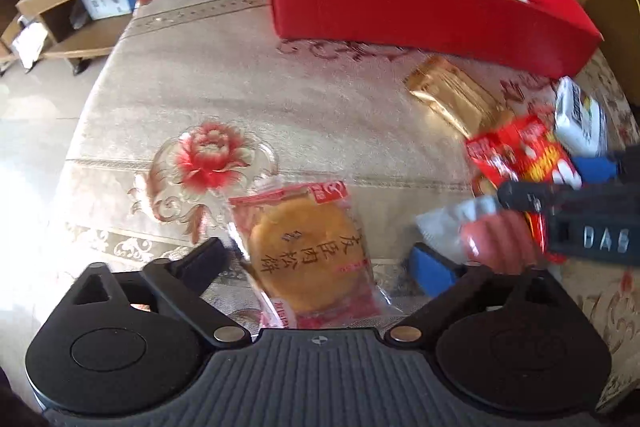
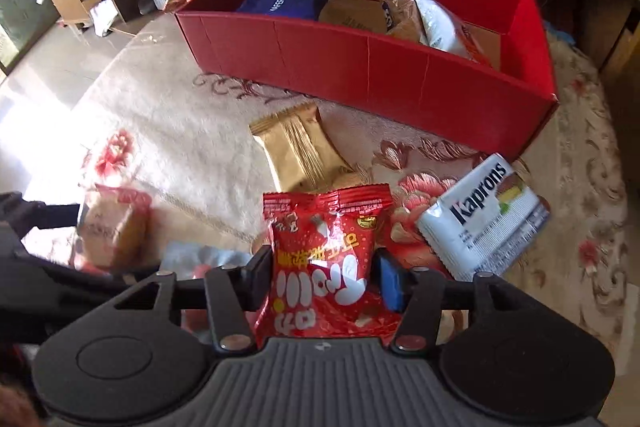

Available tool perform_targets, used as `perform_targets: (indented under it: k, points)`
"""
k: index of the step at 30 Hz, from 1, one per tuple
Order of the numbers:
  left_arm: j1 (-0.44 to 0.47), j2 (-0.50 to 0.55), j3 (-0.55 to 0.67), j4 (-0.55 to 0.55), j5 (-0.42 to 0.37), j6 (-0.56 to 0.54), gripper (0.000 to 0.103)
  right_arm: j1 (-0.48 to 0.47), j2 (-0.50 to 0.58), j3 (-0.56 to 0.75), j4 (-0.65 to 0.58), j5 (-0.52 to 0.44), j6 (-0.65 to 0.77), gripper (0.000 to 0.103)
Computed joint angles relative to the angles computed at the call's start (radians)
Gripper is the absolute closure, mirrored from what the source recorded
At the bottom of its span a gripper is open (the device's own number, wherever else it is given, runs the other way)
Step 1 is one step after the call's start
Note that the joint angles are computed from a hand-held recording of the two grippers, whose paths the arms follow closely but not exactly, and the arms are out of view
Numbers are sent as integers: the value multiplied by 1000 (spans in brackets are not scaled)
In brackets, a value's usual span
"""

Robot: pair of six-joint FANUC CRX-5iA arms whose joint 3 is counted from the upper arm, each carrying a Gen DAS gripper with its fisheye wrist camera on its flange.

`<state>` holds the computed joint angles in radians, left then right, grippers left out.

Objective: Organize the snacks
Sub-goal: 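Grasp the round cake bun with the left tool while the right tool grasps the red candy bag, then carry the cake bun and candy bag over the red box with both tools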

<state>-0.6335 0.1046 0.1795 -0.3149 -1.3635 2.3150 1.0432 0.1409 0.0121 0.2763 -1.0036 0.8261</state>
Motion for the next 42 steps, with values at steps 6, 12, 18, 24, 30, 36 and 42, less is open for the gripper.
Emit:
perform_targets:
  k: [6, 12, 18, 24, 30, 36, 42]
  points:
    - [7, -28, -7, 4, -7, 56, 40, 19, -62, -46, 39, 10, -63, 56]
    - [-33, -39, 38, -45, -34, 94, 40, 51, -131, -94, 99, 27, -136, 56]
    - [-60, -26, 119, -67, -44, 75, 40, 63, -165, -115, 158, 59, -201, 56]
    - [-26, -6, 146, -45, 15, 67, 40, 34, -135, -79, 167, 80, -219, 56]
    - [-7, 37, 185, -19, 70, 32, 40, -4, -113, -47, 175, 102, -223, 56]
    - [2, 77, 241, -38, 95, 9, 40, -38, -88, -12, 189, 111, -231, 56]
    - [19, 111, 282, -39, 103, -9, 41, -64, -59, 22, 190, 113, -230, 56]
